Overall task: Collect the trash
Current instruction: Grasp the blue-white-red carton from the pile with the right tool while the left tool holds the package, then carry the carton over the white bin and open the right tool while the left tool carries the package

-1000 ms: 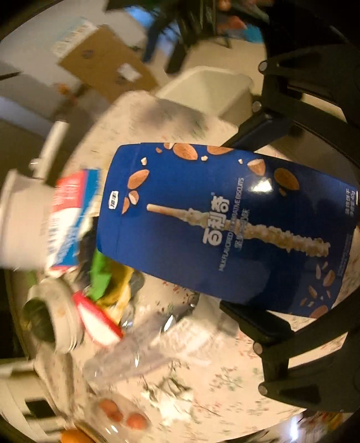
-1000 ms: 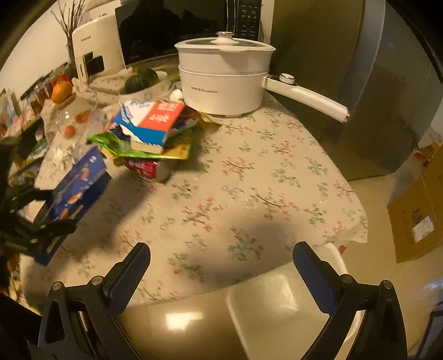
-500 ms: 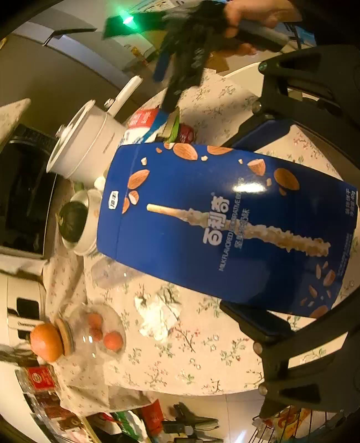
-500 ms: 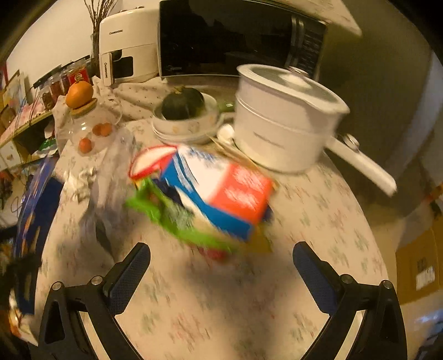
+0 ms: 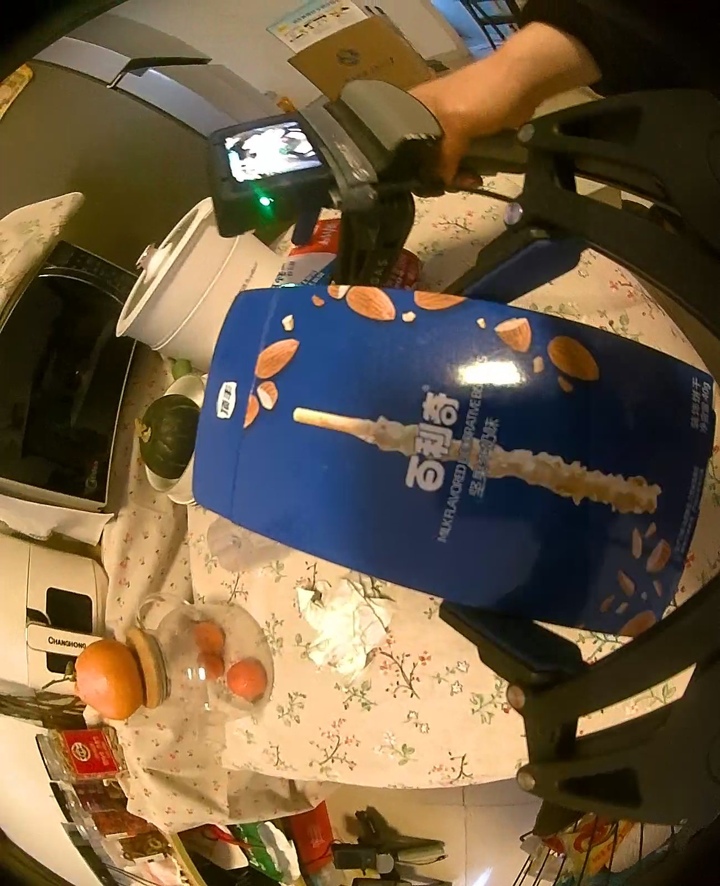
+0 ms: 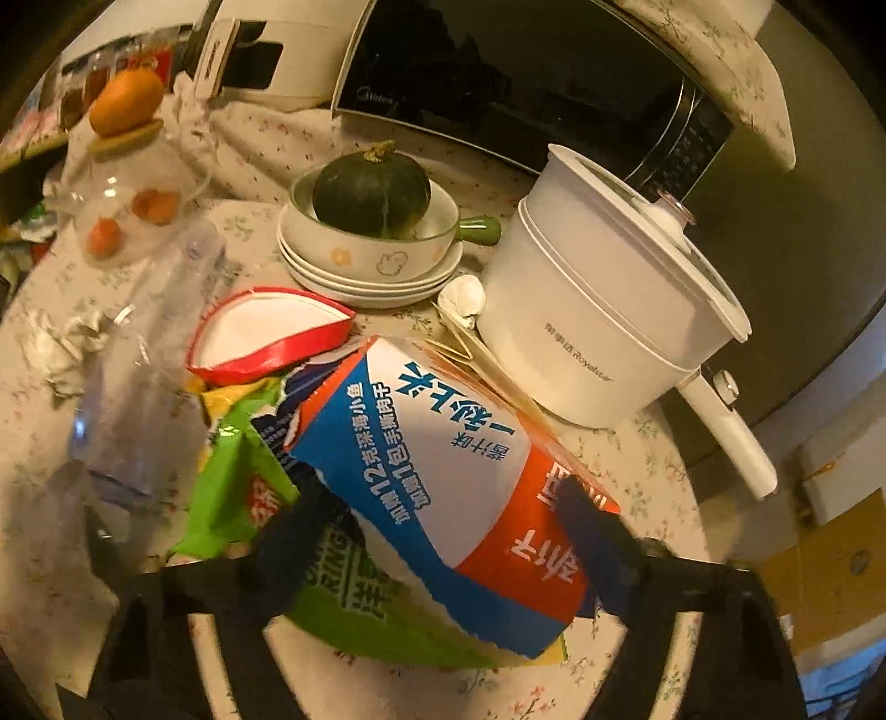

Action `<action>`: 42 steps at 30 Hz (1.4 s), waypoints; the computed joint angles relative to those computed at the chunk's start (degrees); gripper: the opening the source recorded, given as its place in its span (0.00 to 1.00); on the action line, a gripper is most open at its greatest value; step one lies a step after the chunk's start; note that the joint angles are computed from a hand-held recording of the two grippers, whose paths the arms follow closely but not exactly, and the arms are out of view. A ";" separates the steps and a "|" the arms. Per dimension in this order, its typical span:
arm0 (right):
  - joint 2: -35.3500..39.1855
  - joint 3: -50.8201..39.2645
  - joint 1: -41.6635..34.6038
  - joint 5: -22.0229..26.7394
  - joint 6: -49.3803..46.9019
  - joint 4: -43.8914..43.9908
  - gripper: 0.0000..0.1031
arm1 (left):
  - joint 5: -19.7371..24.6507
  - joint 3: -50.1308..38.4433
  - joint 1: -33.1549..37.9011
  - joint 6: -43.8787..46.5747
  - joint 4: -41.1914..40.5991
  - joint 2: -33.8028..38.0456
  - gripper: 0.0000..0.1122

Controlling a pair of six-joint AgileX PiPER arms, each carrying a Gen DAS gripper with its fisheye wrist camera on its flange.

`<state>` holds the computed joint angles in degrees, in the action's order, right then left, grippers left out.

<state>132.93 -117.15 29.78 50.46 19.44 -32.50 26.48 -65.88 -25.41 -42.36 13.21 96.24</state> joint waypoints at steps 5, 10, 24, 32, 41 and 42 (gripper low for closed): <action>-3.85 5.44 0.18 -4.58 3.98 -5.42 0.25 | -0.76 0.20 -0.15 -0.40 -0.15 -0.11 0.88; -7.94 7.82 -0.83 -4.59 5.77 -10.06 0.11 | -1.28 0.45 -0.66 -0.59 -0.20 0.03 0.88; -27.15 26.34 -11.70 -13.39 9.26 -8.68 0.02 | -4.18 -2.07 -3.19 4.39 -6.69 2.28 0.88; -43.07 42.59 -20.16 -21.15 3.15 -0.15 0.02 | -3.50 -6.99 -9.56 1.04 -2.24 4.99 0.88; -56.12 57.31 -33.06 -27.07 -13.86 15.33 0.02 | -2.80 -14.63 -16.49 2.28 1.50 10.75 0.88; -57.17 58.95 -35.21 -27.92 -18.09 19.71 0.02 | -2.67 -15.17 -16.98 2.62 1.55 11.16 0.88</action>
